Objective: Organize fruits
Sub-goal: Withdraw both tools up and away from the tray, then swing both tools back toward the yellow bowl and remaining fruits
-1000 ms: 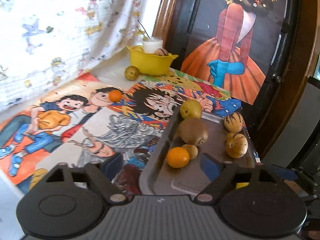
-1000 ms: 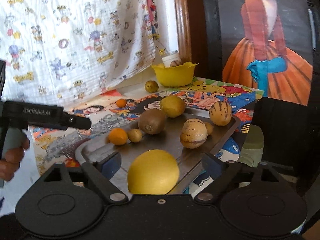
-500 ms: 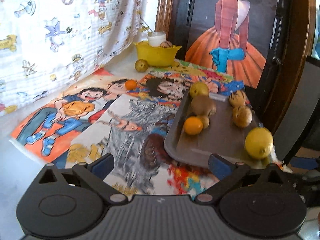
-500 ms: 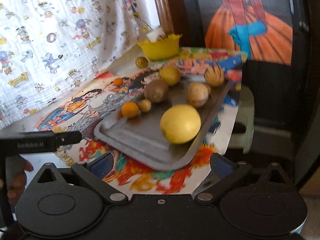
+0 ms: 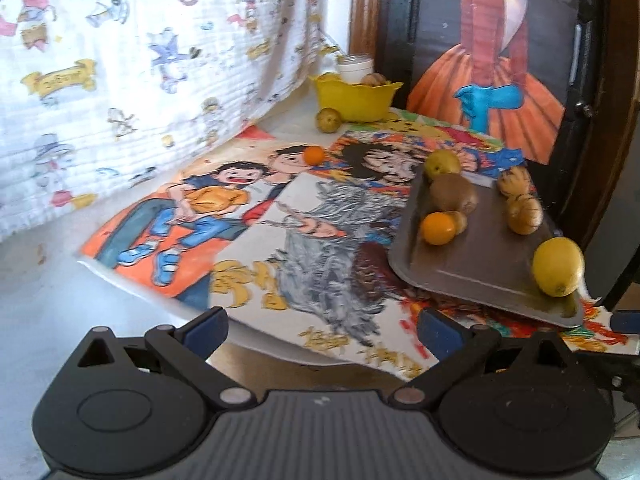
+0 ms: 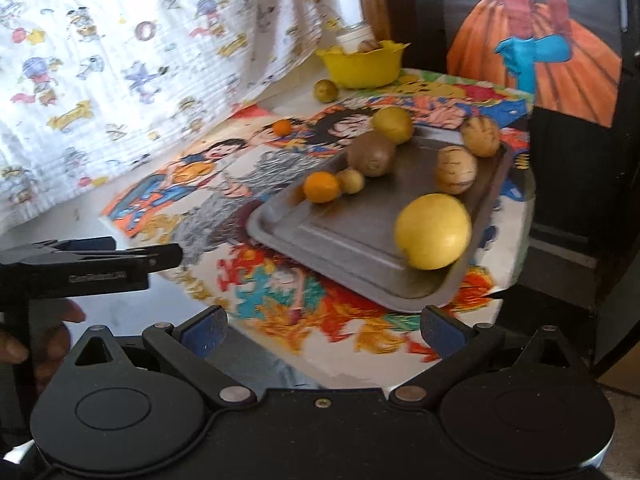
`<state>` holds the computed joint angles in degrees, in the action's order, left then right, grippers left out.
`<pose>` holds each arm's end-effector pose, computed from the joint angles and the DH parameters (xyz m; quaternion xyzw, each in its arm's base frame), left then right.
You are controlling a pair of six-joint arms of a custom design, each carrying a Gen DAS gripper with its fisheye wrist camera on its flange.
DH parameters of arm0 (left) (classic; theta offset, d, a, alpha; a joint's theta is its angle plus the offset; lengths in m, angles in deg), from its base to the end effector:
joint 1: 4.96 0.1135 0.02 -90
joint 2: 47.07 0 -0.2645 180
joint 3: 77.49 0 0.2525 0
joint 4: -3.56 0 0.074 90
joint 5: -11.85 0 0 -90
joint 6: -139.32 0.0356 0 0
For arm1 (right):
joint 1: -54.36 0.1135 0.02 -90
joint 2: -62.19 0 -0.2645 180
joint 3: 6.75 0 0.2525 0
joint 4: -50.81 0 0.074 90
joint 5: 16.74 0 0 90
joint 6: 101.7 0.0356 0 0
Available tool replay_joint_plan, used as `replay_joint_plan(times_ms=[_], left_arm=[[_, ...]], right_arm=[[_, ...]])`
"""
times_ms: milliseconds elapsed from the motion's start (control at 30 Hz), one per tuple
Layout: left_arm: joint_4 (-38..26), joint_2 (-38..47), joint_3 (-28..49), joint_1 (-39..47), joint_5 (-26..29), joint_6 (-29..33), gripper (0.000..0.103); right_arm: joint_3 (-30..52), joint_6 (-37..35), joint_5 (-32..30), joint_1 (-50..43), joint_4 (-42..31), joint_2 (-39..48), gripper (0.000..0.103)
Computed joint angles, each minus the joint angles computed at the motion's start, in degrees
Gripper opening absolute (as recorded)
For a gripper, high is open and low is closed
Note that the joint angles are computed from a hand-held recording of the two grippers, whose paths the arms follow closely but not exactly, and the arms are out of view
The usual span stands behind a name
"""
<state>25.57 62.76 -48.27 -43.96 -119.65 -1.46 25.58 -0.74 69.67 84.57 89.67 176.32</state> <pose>0.1729 -0.1097 0.0273 -0.1877 0.8857 0.0630 0.4200 0.2100 0.1249 0.0304 -0.1656 0.9014 0.1672 0.3635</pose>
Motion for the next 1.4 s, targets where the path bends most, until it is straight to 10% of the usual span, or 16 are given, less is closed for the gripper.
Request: replay_joint_plan(times_ms=[533,900,1167,1400], left_arm=[[-11.71,-9.88,-3.06,6.99,-1.25,-0.14,0.102],[-11.72,-16.55,-3.10,18.86,0.50,13.62,0.103],[-22.42,-32.22,3.84,32.33,13.65,24.37,0.103],[-29.14,-33.82,18.67,36.59,17.62,31.32,0.103]], right_arm=[[7.72,4.29,-6.83,3.15,-18.19,-10.41,0.102],[20.43,3.88,-14.86,-0.33,-33.82,-11.01,0.102],[50.85,2.66,-21.53,-3.99,-67.96,-17.25,0.102],[92.03,0.48,-18.82,-3.36,-83.29,-0.04,0.103]])
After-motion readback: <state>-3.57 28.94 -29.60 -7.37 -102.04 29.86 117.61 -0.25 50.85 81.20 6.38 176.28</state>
